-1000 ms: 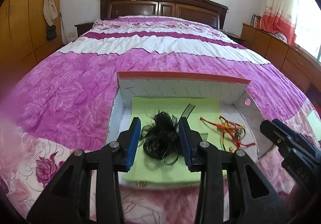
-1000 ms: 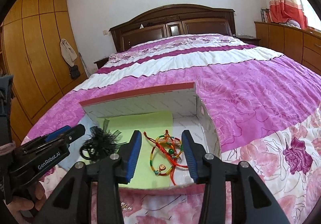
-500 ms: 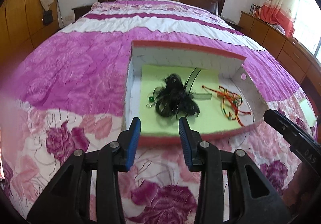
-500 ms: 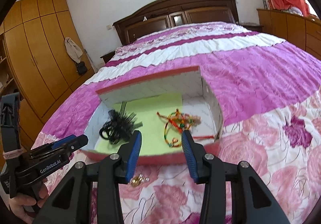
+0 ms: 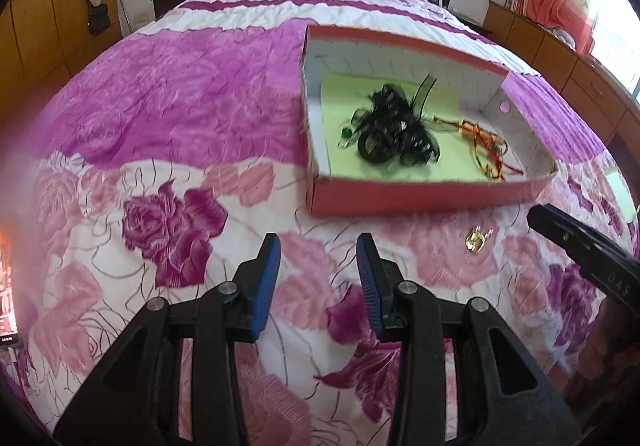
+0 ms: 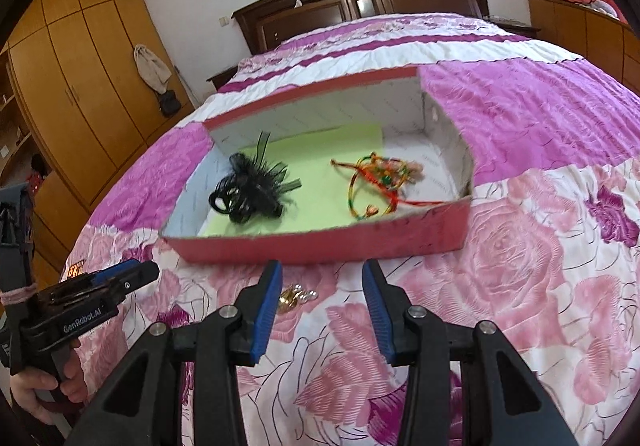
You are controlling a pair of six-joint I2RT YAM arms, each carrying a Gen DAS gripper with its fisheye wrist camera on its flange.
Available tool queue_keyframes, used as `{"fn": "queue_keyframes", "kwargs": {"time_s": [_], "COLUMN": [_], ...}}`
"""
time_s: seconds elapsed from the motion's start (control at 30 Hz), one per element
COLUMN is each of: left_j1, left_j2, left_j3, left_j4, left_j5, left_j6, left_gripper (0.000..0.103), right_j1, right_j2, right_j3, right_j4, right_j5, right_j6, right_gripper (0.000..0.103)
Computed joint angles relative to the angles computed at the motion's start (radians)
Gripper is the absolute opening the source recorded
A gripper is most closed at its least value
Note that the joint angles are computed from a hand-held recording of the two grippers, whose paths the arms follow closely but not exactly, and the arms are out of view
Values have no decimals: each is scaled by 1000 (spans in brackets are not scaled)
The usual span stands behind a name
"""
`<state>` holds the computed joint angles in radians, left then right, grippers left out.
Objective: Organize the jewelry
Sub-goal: 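Withdraw both tools from the box toward the gold pearl earring, then grasp the gold pearl earring with the right tool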
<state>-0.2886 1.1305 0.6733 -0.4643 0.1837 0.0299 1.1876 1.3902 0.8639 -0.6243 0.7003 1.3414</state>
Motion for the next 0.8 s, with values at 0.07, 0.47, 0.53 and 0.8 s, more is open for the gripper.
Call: {"fn": "queue_keyframes", "kwargs": {"time_s": [0.07,0.47,0.53,0.8], "left_j1": [11,12,10,2], "left_j2": [7,51,50,27], "left_j3": [-8,-25,-26,-31], "left_j4": [2,34,34,23], "left_j5": [14,32,31,24], "left_j6": [8,0,-2,-6], "left_gripper": [31,31,31,31], "right_j1": [-10,-114,-120,-114], "right_j2": [20,232,272,259], "right_j3": [2,88,115,85], "right_j4": [26,141,126,178], "right_j5": [-20,-180,-188,-190], "right_j6": [-18,-139,-143,-154], "right_gripper": [45,45,45,20]}}
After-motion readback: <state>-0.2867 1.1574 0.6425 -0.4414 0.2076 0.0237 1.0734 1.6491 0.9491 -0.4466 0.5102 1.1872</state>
